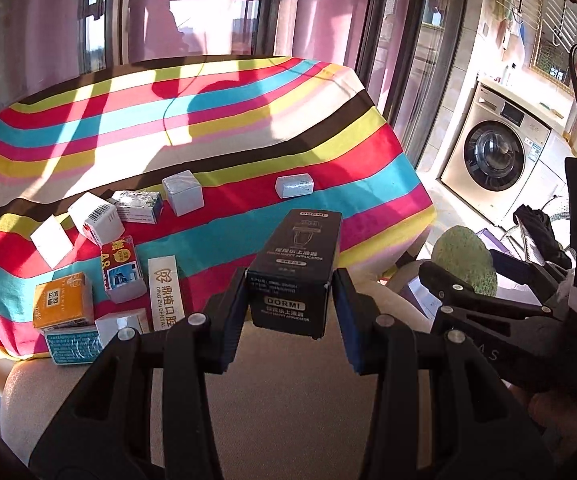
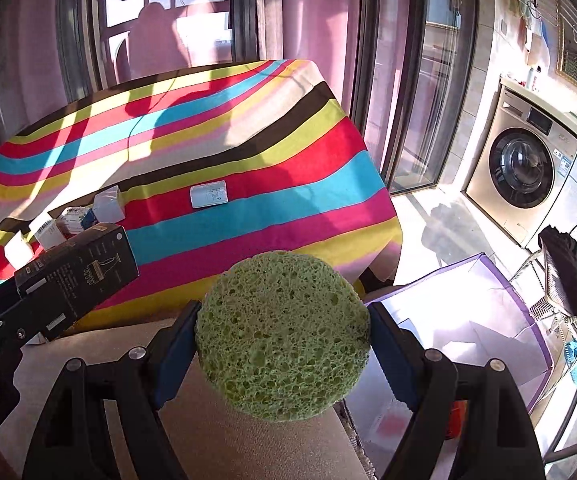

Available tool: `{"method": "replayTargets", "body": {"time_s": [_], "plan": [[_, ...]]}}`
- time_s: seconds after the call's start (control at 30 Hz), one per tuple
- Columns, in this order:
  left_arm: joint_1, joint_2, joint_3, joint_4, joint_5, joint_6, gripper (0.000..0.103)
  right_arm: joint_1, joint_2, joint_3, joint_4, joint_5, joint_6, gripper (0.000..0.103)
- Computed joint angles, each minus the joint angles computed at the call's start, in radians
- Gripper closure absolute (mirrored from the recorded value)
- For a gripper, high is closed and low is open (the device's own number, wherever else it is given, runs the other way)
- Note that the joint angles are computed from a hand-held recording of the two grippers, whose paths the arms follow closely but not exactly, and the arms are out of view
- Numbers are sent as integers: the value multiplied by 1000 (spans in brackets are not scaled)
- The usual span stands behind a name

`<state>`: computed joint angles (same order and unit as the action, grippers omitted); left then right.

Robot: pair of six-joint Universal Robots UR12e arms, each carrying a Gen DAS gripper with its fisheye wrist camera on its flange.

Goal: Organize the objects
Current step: 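Carry the sponge and black box over the storage box, then open both tools to drop the sponge and black box into the storage box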

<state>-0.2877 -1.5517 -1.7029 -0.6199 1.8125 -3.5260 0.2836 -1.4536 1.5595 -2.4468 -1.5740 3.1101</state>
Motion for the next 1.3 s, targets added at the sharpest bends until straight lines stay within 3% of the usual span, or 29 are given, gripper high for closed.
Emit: {"method": "replayTargets", "body": {"time_s": [0.43,0.93,1.13,1.17,1.23,1.3], "plan": [[-50,-73,72,5,-81,81,57,-52,-36,36,33,-131,-1,21],[-74,-108,110,-10,-116,127,57,-77,-40,44,47,-224,11,21],[-72,-122,121,17,-203,152,56,-87,-41,46,59,-273,55,21],[-72,-125,124,18,-218,156,53,-89,-41,46,60,-279,64,20],[-71,-128,125,28,-242,154,13,-94,-41,44,71,-291,83,18],[-72,-128,124,38,-243,150,8,-99,-39,40,83,-292,99,16]]}}
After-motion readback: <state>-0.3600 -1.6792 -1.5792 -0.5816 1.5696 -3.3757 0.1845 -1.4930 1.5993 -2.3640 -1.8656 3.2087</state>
